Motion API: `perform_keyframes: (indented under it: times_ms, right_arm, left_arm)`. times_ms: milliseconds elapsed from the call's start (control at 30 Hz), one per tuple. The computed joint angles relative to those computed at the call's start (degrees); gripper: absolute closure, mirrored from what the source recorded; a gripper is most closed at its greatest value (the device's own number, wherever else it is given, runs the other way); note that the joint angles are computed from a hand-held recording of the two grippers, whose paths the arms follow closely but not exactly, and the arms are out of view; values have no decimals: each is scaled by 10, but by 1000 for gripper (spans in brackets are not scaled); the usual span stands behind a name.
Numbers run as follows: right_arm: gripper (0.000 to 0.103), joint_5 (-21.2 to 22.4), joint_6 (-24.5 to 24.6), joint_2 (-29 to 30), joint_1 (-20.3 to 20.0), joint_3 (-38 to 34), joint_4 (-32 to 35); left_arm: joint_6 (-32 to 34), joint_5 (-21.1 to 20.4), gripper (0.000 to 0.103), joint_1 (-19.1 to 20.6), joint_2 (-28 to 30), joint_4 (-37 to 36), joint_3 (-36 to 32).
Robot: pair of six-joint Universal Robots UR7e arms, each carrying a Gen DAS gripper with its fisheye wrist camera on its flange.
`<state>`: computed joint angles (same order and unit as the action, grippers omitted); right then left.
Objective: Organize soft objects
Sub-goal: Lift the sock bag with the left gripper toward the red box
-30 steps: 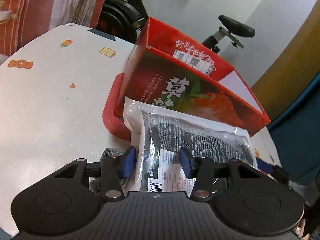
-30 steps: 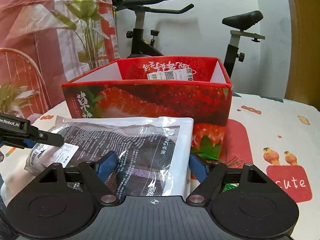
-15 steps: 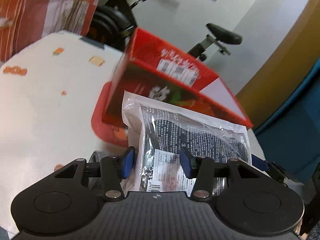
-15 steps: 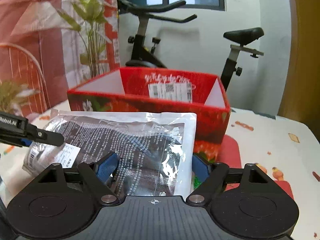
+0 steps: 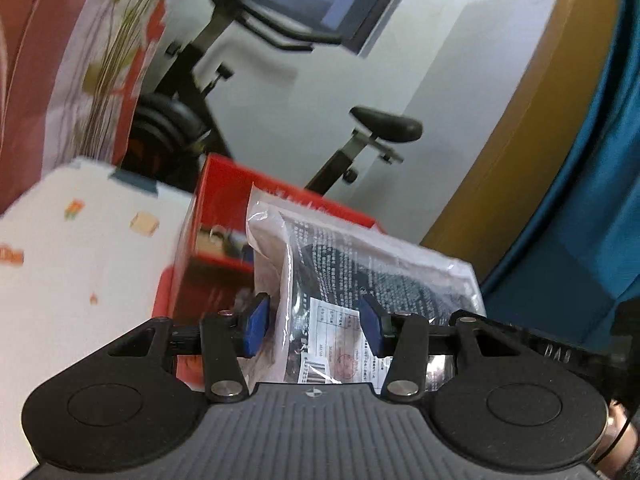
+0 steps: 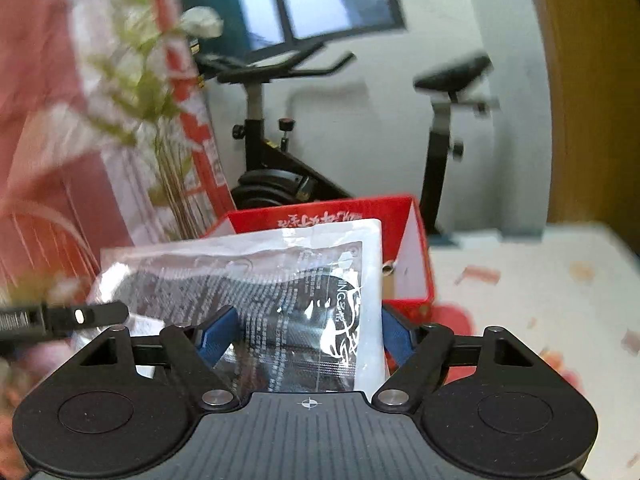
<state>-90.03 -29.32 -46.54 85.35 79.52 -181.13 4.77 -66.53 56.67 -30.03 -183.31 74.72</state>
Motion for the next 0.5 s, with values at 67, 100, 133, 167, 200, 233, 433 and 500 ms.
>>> perform_keyframes:
  times_ms: [67,100,133,167,200,233,433,500]
  right_arm:
    - [30,16,40,-1,-5,-10,23]
    - [31,17,39,-1,-5,-10,20]
    - [31,11,27,1,-4,-8,11]
    - [33,2,10,2,-1,-6,2]
    - [33,-2,-1,3,0,-4,-2]
    - [36,-4,-5,3,1,-4,0]
    - [57,-15,-73,4,10,-1,-6]
    - [60,-10,-93,3,10,-11,13]
  left_arm:
    - [8,5,45,-2,1,-4,1]
    - [0,0,45,-1,-1,-8,7]
    - [-10,-11,45,1,-3,-13,13]
    - [-16,-16,45,2,-7,-17,21]
    - [-20,-15,45,2,-9,-18,26]
    - [-19,-10,45,2,-10,-21,29]
    - [-15,15,55,-1,-16,-20,36]
    - [-19,19,59,-1,-20,-11,36]
